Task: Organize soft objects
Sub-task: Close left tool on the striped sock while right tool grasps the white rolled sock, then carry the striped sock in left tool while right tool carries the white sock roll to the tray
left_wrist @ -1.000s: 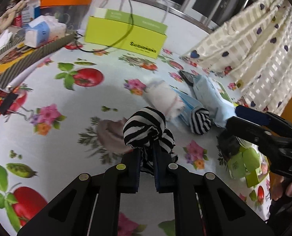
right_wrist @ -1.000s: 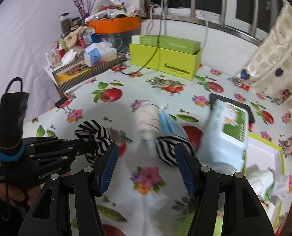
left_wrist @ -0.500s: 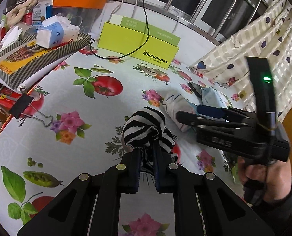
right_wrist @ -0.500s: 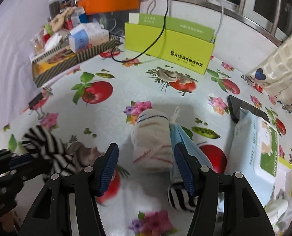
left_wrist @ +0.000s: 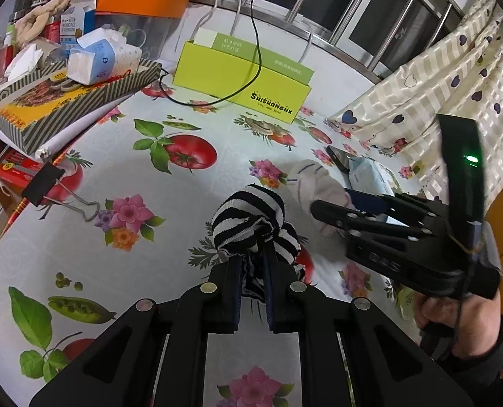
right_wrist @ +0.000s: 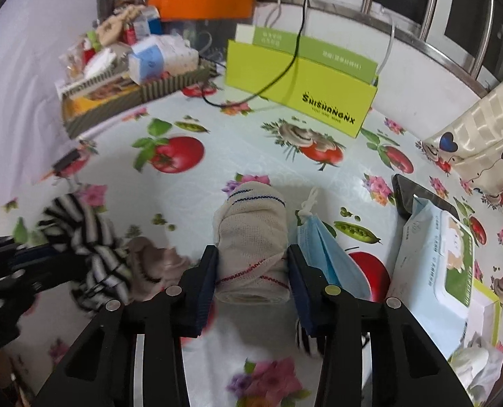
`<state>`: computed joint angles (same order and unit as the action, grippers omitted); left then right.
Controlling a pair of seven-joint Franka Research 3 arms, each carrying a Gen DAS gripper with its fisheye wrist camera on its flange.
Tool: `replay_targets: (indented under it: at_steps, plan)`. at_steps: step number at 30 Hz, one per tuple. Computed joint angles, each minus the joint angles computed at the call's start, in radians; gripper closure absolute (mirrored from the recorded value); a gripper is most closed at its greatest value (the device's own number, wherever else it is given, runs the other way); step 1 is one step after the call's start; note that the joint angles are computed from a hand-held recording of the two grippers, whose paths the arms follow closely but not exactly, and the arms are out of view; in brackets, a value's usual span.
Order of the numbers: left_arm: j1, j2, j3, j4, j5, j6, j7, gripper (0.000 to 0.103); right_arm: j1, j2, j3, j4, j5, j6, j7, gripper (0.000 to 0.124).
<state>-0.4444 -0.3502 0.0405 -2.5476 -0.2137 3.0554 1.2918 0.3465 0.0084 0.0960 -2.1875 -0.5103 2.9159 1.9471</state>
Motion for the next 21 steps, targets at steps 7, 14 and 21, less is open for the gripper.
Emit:
replay_targets:
  at_steps: [7,14,21]
  plan:
    - [0.085,-0.05,-0.092,-0.009,0.091,-0.023,-0.09,0.092,-0.006,-0.145,0.024,-0.158,0.218,0.097,-0.162,0.084]
    - [0.135,-0.096,-0.164,-0.001,0.205,-0.052,-0.191,0.092,0.013,-0.286,0.03,-0.29,0.395,0.164,-0.305,0.084]
    - [0.153,-0.118,-0.207,0.022,0.3,-0.077,-0.265,0.092,0.046,-0.4,0.009,-0.386,0.528,0.205,-0.413,0.084]
